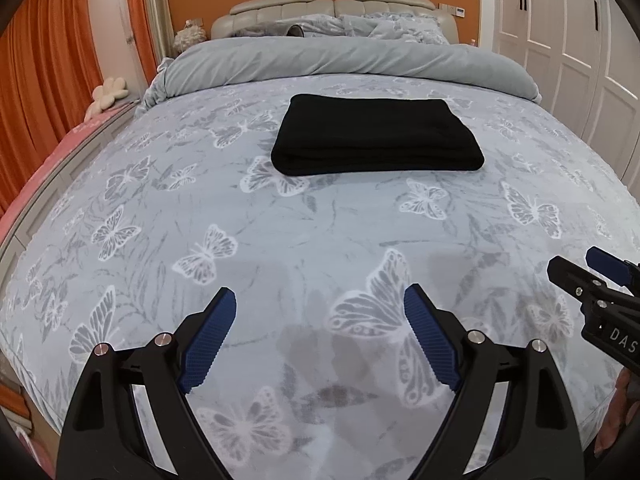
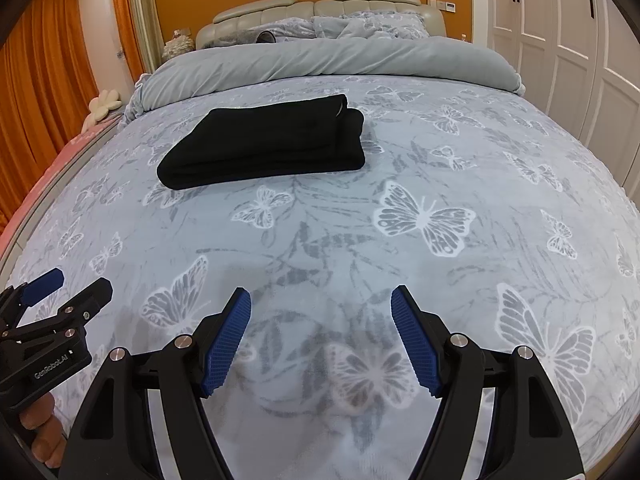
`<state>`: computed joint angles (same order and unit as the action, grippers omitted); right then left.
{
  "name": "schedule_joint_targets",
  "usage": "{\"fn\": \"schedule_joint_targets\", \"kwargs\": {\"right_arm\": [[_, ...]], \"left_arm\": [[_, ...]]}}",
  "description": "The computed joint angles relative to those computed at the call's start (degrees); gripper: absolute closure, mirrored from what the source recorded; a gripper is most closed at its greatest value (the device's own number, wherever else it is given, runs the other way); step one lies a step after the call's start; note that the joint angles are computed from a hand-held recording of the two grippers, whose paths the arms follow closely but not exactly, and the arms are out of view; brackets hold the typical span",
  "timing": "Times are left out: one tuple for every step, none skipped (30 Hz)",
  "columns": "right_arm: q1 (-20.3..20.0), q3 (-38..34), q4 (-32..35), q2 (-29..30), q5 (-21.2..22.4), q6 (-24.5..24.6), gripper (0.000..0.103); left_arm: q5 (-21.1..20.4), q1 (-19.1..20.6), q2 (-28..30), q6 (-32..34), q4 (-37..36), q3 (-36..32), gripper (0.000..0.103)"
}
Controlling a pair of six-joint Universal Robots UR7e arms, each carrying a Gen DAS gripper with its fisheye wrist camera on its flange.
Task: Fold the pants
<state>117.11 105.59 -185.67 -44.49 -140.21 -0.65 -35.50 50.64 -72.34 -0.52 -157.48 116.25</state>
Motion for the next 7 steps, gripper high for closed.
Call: {"fn": "schedule_joint_targets", "kwargs": {"right_arm": [[0.0,0.0,0.0,0.0,0.0,0.0,0.032],[0.0,0.1,0.0,0.0,0.0,0.0,0.032],[0.0,0.0,-0.1,0.0,0.0,0.0,0.032],[0.0,0.0,-0.2,0.0,0.0,0.0,0.032],[0.0,0.1,-0.3,0.0,0.0,0.0,0.032],[0.0,0.0,-0.1,0.0,0.0,-0.1,0.032],[0.0,0.0,-0.2,0.0,0.0,-0.1,0.032]], "left_arm": [[0.4,-0.1,0.1,0.3,-0.3,0.1,0.019],[0.4,-0.2,0.2,0.8,-0.8,0.2,0.019],[0.3,-0.3,0.2,1.5,-1.4,0.4,0.019],[0.5,-0.4,0.2,1.7,-1.6,0.5,0.019],[0.5,-0.4,0.2,1.7,-1.7,0.6,0.019],[0.4,-0.4,0.2,1.7,-1.6,0.6,0.019],[0.3,-0.4,0.2,1.5,-1.3,0.5,0.019]]}}
